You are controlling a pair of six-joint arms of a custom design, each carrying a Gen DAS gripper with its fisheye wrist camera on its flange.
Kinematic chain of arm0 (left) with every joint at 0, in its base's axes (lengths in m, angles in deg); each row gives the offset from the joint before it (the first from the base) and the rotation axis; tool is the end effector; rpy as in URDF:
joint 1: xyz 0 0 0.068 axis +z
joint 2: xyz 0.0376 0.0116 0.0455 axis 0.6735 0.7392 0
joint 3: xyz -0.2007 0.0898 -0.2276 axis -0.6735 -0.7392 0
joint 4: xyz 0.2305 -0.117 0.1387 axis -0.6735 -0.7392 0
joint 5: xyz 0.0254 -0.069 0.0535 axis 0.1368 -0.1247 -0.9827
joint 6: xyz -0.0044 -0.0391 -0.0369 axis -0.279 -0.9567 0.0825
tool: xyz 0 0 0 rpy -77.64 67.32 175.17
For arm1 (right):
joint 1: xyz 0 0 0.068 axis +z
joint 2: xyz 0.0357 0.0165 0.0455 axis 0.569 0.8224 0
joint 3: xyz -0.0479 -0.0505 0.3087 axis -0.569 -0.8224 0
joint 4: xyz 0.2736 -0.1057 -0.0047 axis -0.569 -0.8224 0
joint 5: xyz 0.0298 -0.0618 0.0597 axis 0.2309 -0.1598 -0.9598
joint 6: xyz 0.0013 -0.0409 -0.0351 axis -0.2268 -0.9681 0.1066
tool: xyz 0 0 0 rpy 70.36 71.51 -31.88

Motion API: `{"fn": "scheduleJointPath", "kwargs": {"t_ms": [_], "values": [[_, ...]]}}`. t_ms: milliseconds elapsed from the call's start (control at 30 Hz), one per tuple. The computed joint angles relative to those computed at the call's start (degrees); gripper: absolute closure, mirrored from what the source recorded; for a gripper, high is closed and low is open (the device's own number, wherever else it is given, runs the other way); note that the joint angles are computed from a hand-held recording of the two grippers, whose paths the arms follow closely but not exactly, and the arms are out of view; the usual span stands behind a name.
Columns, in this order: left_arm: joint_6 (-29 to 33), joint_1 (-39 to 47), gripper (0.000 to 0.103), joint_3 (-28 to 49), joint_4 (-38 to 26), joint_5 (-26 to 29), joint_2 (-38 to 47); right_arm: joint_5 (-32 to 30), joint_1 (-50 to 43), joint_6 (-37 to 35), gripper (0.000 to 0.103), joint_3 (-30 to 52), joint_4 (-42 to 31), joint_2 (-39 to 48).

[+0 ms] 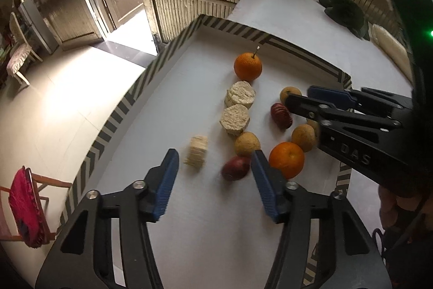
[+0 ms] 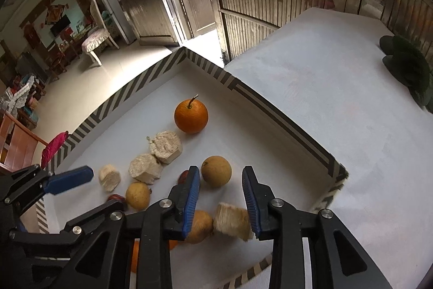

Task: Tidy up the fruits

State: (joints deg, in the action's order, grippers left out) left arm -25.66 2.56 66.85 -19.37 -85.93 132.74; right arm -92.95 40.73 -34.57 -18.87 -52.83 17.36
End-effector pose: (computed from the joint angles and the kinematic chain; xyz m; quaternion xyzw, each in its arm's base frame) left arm 0.2018 -0.1504 0.1475 -0.1750 0.9566 0.0287 0.2314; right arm 0.3570 0.0531 0.1376 -0.3474 0.9007 0.1774 0.1914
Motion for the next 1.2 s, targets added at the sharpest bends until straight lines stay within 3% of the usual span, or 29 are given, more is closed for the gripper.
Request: {"fn": "scheduleJointPath", "kwargs": {"t_ms": [533, 867, 1200], "values": [[-6.62, -6.22, 0.046, 4.10, -10.09, -12.61, -4.55, -5.95, -9.00, 0.85, 0.067, -10.63, 0.31, -18.87], [-9.52, -10.15, 0.045, 8.43, -15.69, -17.71, -3.59, -7.86, -12.43, -1.37, 0.059, -11.72, -1.96, -23.57], [-11.82, -12.93, 0.044, 10.38, -19.09, -21.21, -3.25, -8.78, -14.52, -2.05, 0.058, -12.50, -2.54, -25.95]]}}
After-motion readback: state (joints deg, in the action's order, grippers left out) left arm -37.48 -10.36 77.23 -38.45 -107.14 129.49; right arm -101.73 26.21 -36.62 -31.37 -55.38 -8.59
